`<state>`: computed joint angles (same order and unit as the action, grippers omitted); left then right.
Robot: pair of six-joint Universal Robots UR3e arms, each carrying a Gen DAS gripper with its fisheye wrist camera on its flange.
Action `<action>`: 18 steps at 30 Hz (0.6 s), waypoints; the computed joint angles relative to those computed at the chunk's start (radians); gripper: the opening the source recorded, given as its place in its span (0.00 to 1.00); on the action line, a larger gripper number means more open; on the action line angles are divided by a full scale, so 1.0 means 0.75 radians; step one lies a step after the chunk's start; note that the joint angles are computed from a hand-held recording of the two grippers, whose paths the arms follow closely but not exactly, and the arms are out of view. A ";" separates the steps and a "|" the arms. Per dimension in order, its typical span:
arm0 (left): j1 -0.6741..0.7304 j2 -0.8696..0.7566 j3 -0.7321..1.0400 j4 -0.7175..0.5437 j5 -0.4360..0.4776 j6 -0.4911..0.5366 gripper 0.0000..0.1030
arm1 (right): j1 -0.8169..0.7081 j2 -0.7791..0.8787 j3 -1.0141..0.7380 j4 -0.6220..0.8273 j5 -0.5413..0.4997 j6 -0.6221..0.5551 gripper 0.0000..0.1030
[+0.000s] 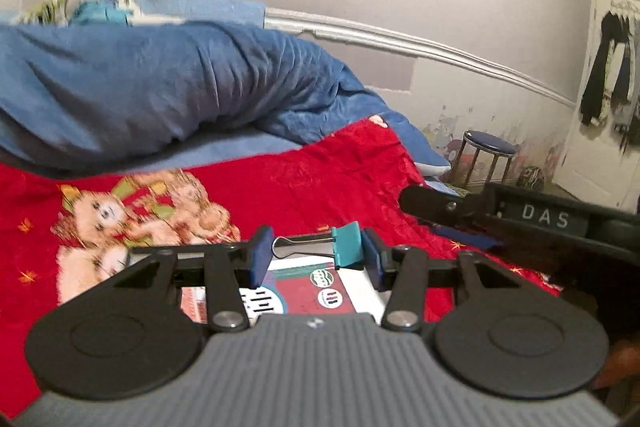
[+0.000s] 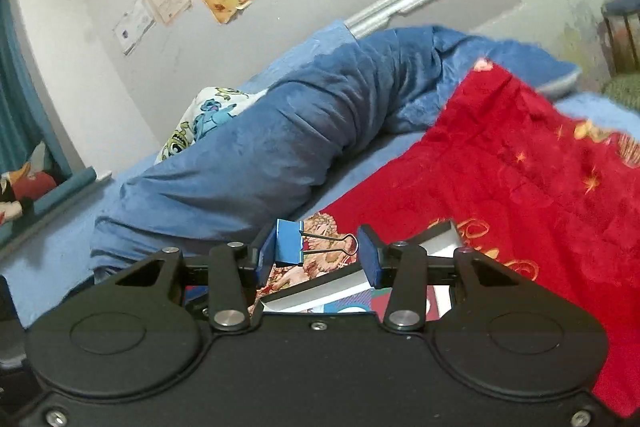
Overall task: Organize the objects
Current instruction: 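Carry both binder clips over the box with both tools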
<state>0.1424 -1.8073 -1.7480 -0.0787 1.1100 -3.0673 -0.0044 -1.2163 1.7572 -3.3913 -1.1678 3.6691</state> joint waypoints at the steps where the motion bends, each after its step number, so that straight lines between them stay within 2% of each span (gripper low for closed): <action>1: -0.003 -0.038 0.020 0.016 0.007 -0.011 0.50 | -0.009 0.052 -0.039 0.009 0.028 0.044 0.41; 3: -0.027 -0.127 0.067 0.039 0.049 -0.047 0.50 | -0.006 0.130 -0.114 0.068 0.042 0.036 0.41; 7: -0.084 -0.293 0.120 0.114 0.154 -0.110 0.50 | 0.013 0.227 -0.248 0.242 -0.026 -0.082 0.41; 9: -0.147 -0.377 0.167 0.133 0.296 -0.079 0.50 | 0.011 0.251 -0.283 0.318 -0.050 -0.054 0.41; 11: -0.176 -0.431 0.229 0.051 0.372 -0.063 0.50 | -0.010 0.275 -0.319 0.406 -0.011 -0.081 0.41; 14: -0.171 -0.478 0.284 -0.029 0.359 -0.027 0.50 | 0.002 0.309 -0.362 0.462 -0.048 -0.092 0.41; 18: -0.129 -0.479 0.333 -0.207 0.267 0.027 0.50 | -0.006 0.317 -0.359 0.449 -0.035 -0.083 0.41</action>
